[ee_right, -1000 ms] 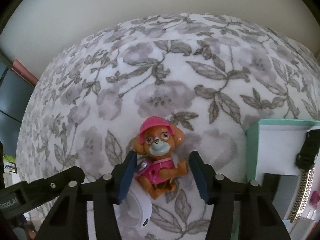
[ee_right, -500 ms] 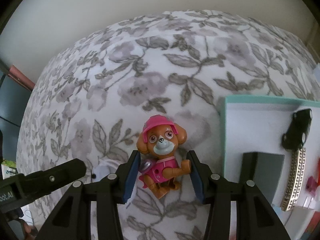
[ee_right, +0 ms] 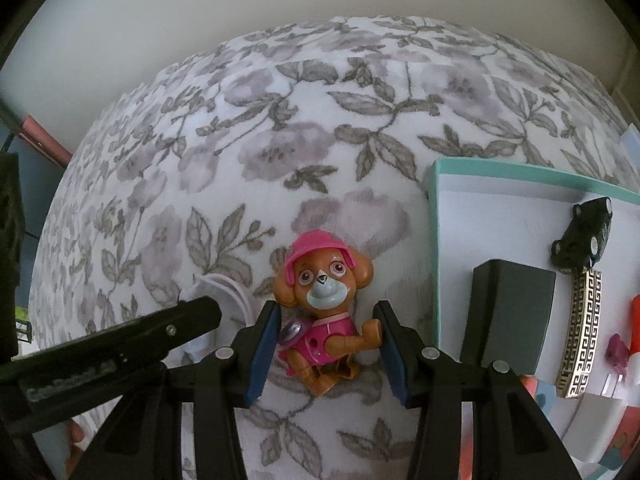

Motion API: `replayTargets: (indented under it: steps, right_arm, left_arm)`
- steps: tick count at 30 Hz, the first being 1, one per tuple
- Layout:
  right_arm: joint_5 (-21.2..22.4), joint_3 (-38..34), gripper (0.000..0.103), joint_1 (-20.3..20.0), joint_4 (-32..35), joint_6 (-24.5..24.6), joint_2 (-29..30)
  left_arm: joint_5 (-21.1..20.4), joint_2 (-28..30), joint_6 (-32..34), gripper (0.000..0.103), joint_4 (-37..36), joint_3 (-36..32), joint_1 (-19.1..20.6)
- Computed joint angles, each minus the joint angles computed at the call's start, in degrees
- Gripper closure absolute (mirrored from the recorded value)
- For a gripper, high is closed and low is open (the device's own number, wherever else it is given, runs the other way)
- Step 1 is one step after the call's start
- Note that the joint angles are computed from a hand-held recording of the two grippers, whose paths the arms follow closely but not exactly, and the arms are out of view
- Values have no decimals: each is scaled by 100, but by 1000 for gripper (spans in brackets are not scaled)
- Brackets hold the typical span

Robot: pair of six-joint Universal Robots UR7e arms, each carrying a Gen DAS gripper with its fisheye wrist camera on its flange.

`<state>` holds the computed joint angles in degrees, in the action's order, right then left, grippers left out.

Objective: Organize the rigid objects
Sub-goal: 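Lift the earbud case and toy dog off the bed with both tools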

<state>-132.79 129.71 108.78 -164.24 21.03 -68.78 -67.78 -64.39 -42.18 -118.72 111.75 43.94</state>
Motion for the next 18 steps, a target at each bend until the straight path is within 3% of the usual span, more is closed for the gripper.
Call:
replayTargets:
  steps: [12, 14, 18]
  right_arm:
    - [-37, 80, 53, 53, 39, -116, -35]
    - [-41, 94, 53, 59, 26, -138, -43]
    - [-35, 92, 54, 67, 33, -100, -41]
  left_arm:
    - [778, 623, 211, 55, 166, -238, -352]
    - [800, 696, 200, 59, 173, -282, -368]
    - [767, 740, 205, 76, 105, -297, -370]
